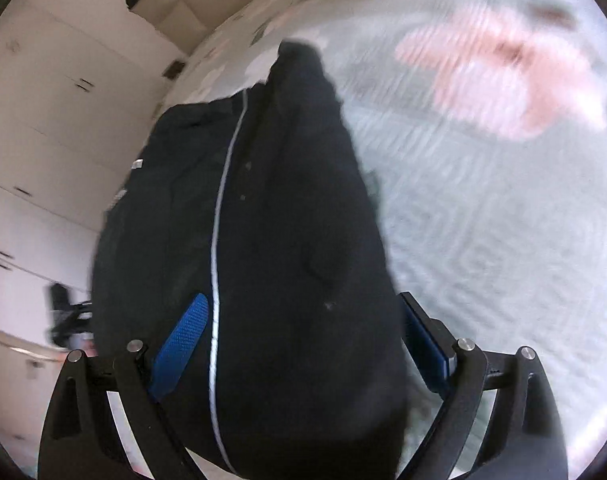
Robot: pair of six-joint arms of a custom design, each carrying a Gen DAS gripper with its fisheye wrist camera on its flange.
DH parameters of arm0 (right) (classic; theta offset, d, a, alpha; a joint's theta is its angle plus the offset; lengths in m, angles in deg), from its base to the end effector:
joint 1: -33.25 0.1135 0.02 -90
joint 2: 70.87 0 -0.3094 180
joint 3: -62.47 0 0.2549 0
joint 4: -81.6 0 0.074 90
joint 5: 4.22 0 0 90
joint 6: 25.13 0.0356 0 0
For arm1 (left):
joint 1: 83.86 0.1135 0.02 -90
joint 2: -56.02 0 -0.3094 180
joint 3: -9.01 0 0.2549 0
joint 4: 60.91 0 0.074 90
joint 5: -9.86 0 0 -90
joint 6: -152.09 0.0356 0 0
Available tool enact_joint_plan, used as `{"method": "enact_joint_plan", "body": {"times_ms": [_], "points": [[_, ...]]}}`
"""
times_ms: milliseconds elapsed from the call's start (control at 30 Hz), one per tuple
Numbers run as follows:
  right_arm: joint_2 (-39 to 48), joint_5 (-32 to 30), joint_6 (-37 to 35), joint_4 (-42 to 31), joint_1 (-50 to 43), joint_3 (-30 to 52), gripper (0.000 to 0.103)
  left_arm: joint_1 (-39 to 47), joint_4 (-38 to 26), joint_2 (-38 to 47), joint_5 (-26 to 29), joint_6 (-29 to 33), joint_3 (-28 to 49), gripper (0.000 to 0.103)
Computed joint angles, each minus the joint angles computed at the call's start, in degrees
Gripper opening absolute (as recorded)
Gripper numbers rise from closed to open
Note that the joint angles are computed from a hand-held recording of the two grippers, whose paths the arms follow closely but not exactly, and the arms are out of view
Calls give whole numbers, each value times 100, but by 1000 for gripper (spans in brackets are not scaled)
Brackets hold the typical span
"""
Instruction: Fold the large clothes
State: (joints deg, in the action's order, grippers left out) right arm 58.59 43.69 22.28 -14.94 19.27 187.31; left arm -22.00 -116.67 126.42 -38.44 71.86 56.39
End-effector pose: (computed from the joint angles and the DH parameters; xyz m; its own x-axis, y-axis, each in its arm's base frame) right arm 0.4437 -0.0859 0.2333 -0.9074 -0.2916 -0.3026 -0.4196 0.6675 0.6151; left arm 0.1012 0.1391 0.2066 -0.5573 -0.7733 -0.3025 -0.5102 0.6063 -0.6100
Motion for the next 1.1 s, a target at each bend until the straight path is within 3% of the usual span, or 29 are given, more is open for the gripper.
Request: {"method": "enact_joint_plan", "body": {"times_ms": [167, 233, 300, 367, 467, 600, 667, 733, 767, 833, 900, 1033, 1100], "points": [[72, -339, -397, 53, 110, -97, 96, 80, 278, 568, 768, 43, -51, 81], [-13, -349, -528, 67, 149, -225, 89, -27, 293, 597, 777, -63, -27, 80], [-192, -288, -677, 141, 175, -402, 84, -103, 322, 420, 804, -182, -68, 62], [-353, -281, -1080, 6, 175, -488, 79, -341, 380, -6, 520, -382, -123, 60], [-415, -48, -1185, 93, 313, -503, 79, -712, 404, -69, 222, -390, -13, 60], [27, 61, -790, -22, 626, -105, 95, -288, 31, 1184, 928, 93, 313, 71], [29, 13, -478, 185, 699, -152, 95, -235, 12, 1461, 1150, 48, 358, 72], [-194, 101, -302, 514, 747, -413, 90, -338, 176, 1181, 1049, -158, 222, 70], [-352, 136, -343, 677, 706, -621, 85, -447, 347, 780, 858, -355, 84, 61], [-848, 70, -505, 1028, 585, -1111, 58, -698, 516, 33, 503, -657, -82, 43], [-1340, -109, -601, 1153, 420, -1468, 47, -698, 239, -807, 402, -660, -67, 30], [-2466, -195, -1054, 837, 125, -2046, 39, -224, -1302, -2581, 795, 56, 565, 25], [-3038, -202, -1581, 466, -84, -2281, 39, 158, -2468, -2991, 1096, 747, 1158, 24]]}}
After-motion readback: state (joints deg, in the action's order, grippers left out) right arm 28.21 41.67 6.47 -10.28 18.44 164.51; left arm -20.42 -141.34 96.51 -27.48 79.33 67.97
